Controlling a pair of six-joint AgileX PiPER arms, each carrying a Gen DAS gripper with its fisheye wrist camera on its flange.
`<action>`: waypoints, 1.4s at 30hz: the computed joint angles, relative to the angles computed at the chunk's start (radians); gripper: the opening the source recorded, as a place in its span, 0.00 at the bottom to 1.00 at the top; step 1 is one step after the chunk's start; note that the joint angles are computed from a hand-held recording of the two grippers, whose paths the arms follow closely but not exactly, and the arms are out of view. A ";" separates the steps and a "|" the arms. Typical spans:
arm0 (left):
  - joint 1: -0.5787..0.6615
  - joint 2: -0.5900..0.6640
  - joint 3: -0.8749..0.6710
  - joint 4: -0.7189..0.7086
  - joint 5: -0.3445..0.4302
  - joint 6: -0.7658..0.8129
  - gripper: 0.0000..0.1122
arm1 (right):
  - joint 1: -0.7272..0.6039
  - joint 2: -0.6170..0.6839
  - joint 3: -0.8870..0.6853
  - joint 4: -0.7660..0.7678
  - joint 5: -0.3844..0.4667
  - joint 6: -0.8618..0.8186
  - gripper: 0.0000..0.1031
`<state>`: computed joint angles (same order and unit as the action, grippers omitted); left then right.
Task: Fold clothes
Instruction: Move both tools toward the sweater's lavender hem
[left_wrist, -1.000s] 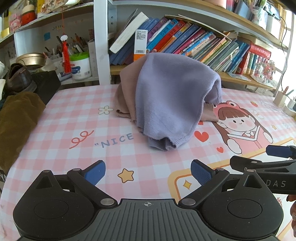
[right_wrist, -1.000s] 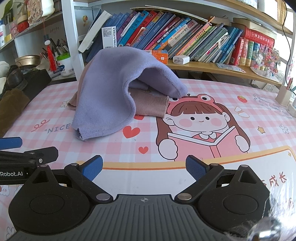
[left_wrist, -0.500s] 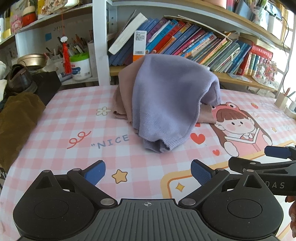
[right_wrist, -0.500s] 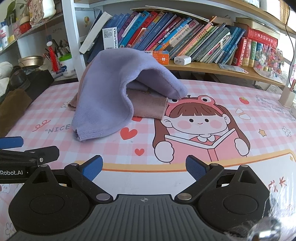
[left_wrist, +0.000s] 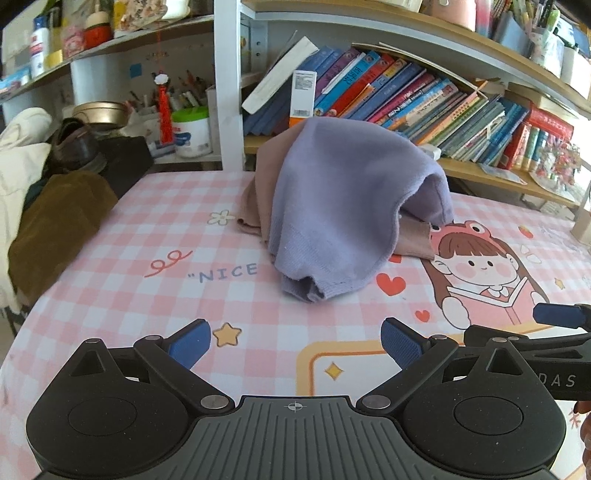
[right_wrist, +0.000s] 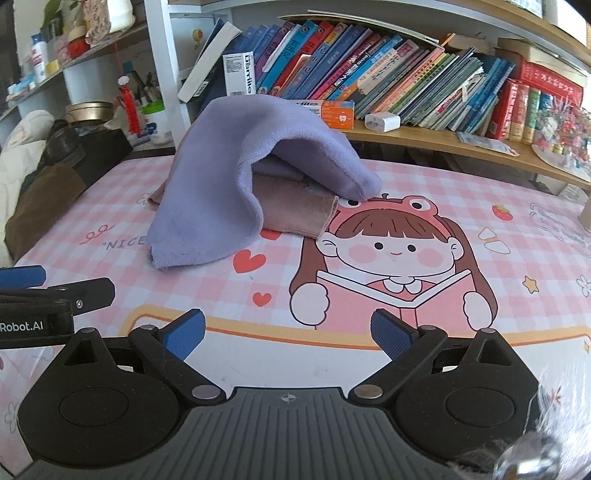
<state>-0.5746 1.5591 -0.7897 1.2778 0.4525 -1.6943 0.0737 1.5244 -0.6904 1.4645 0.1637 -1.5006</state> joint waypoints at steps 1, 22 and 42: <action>-0.020 0.003 -0.001 0.006 0.022 -0.025 0.89 | -0.021 0.001 0.000 -0.011 0.025 -0.009 0.94; -0.323 0.156 -0.205 -0.120 0.359 -0.085 0.89 | -0.439 0.121 -0.087 -0.126 0.501 -0.137 0.95; -0.126 0.381 -0.473 -0.099 0.211 0.206 0.88 | -0.467 0.171 -0.198 -0.230 0.464 0.128 0.95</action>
